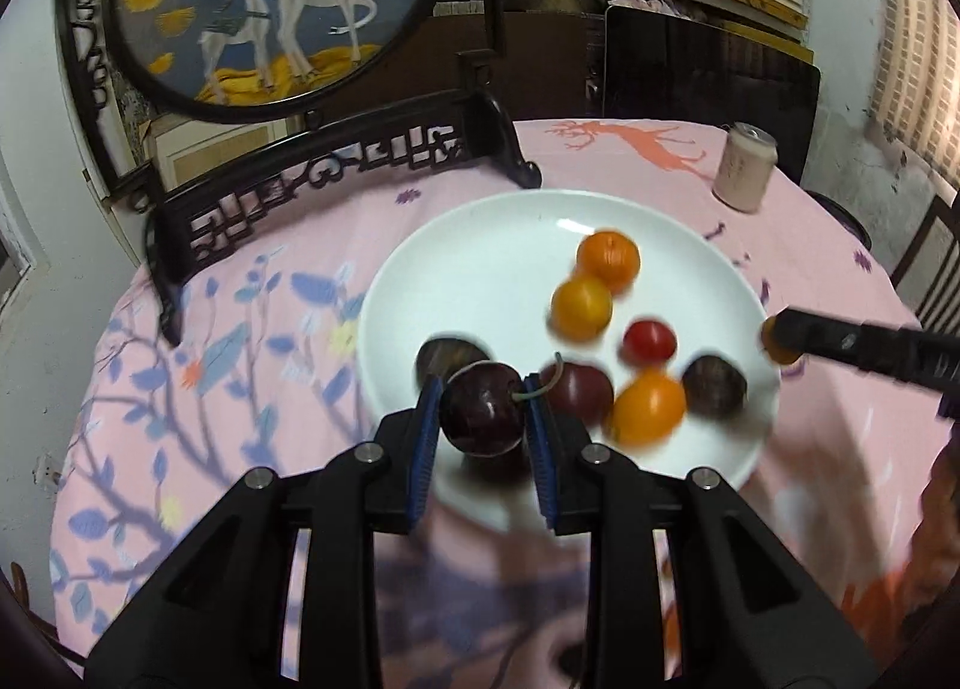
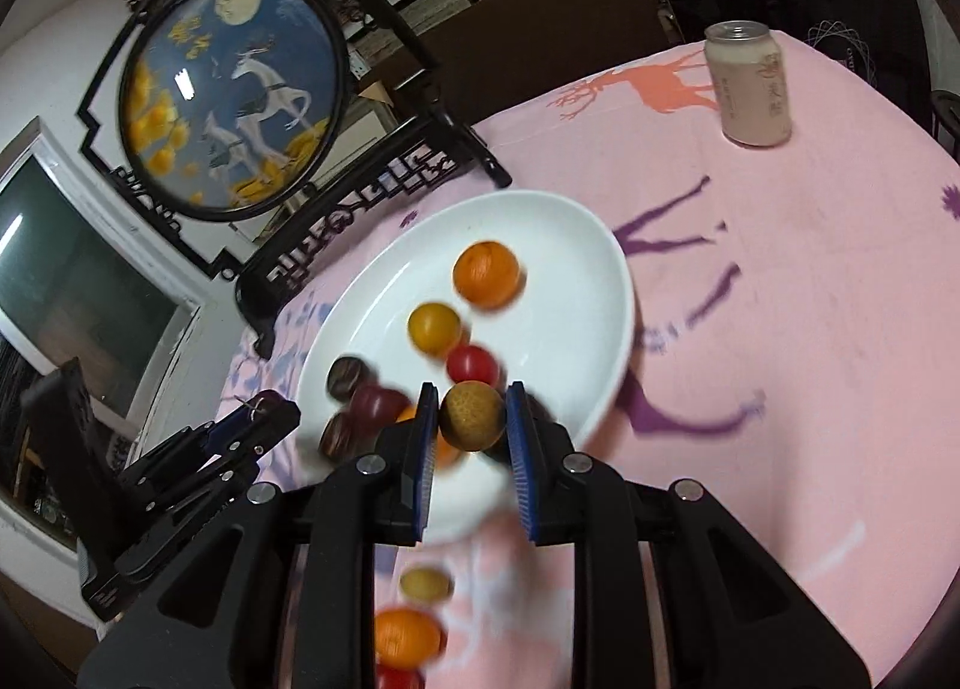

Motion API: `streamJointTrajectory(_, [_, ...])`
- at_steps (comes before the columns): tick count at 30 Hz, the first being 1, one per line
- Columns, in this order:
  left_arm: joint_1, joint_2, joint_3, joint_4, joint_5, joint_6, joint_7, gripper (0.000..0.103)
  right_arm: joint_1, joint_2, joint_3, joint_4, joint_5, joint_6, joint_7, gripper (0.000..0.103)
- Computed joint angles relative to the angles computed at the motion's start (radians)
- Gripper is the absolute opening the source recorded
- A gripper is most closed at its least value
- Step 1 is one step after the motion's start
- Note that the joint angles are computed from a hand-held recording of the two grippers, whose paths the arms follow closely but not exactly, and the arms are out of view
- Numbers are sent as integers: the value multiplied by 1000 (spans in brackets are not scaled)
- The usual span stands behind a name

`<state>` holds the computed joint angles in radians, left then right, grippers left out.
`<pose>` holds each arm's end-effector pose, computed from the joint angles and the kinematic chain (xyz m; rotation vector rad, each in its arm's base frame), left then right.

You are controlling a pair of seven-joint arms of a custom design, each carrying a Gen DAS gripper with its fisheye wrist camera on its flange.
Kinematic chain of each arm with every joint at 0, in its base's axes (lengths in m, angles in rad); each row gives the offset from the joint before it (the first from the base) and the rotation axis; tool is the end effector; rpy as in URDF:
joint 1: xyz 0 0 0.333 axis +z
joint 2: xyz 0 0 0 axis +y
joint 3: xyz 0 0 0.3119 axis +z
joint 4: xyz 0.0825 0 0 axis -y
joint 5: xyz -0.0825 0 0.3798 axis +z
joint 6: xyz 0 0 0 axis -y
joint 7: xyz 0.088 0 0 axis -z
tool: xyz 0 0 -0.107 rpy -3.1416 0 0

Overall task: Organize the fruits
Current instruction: 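Carry the cherry to the plate with the left tool while the right tool drops a small yellow fruit there, then grasp a second dark cherry with the left tool while the right tool grasps a yellow fruit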

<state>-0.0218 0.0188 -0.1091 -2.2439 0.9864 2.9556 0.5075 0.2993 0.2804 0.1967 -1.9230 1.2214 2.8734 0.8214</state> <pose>0.5385 -0.1268 0.4155 -1.7568 1.7250 -0.6650 0.5862 0.2476 0.3930 -1.6796 1.4914 0.0163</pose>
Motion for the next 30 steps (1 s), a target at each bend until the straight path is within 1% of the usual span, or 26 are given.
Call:
streamJointTrajectory(1, [-1, 17, -1, 19, -1, -4, -3, 30, 3, 16, -4, 18, -17, -6, 16, 24])
streamJointTrajectory(2, [-5, 43, -2, 49, 0, -18, -7, 41, 5, 42, -9, 46, -38, -15, 37, 24])
streamJointTrajectory(3, [-10, 57, 2, 65, 18, -26, -25, 58, 4, 60, -6, 63, -44, -15, 44, 25])
streamJointTrajectory(5, [-22, 73, 22, 86, 120, -20, -130, 70, 8, 82, -6, 76, -74, 4, 52, 33])
streamJointTrajectory(6, [-21, 79, 22, 88, 116, -20, -121, 70, 10, 85, -9, 74, -99, 13, 59, 40])
streamJointTrajectory(7, [-17, 81, 19, 84, 89, -17, -88, 70, 6, 87, -2, 70, -100, 36, 42, 43])
streamJointTrajectory(8, [-15, 82, 20, 79, 72, -14, -73, 71, -2, 85, 9, 67, -87, 54, 25, 44])
streamJointTrajectory(9, [-13, 82, 22, 75, 66, -12, -74, 75, -12, 83, 19, 64, -69, 66, 7, 45])
streamJointTrajectory(11, [-10, 77, 26, 62, 48, -7, -77, 80, -30, 68, 31, 49, -39, 63, -19, 45])
streamJointTrajectory(13, [-8, 66, 31, 47, 58, -8, -98, 86, -34, 50, 34, 27, -16, 67, -41, 48])
streamJointTrajectory(14, [-10, 55, 36, 37, 89, -17, -138, 90, -34, 41, 36, 17, -1, 74, -54, 50])
streamJointTrajectory(15, [-10, 40, 38, 23, 121, -27, -177, 92, -35, 31, 38, 5, 20, 82, -73, 56])
streamJointTrajectory(16, [-7, 32, 35, 15, 133, -30, -192, 92, -34, 22, 40, -6, 45, 93, -93, 59])
streamJointTrajectory(18, [0, 3, 30, -15, 170, -42, -235, 94, -29, 5, 37, -26, 77, 104, -114, 59])
streamJointTrajectory(23, [19, -91, 0, -114, 275, -79, -340, 97, -17, -49, 24, -90, 170, 84, -186, 59])
streamJointTrajectory(26, [25, -148, -22, -175, 307, -93, -365, 99, 1, -95, 15, -140, 266, 94, -271, 64])
streamJointTrajectory(30, [28, -217, -42, -256, 299, -89, -353, 101, 31, -147, -12, -204, 345, 84, -327, 65])
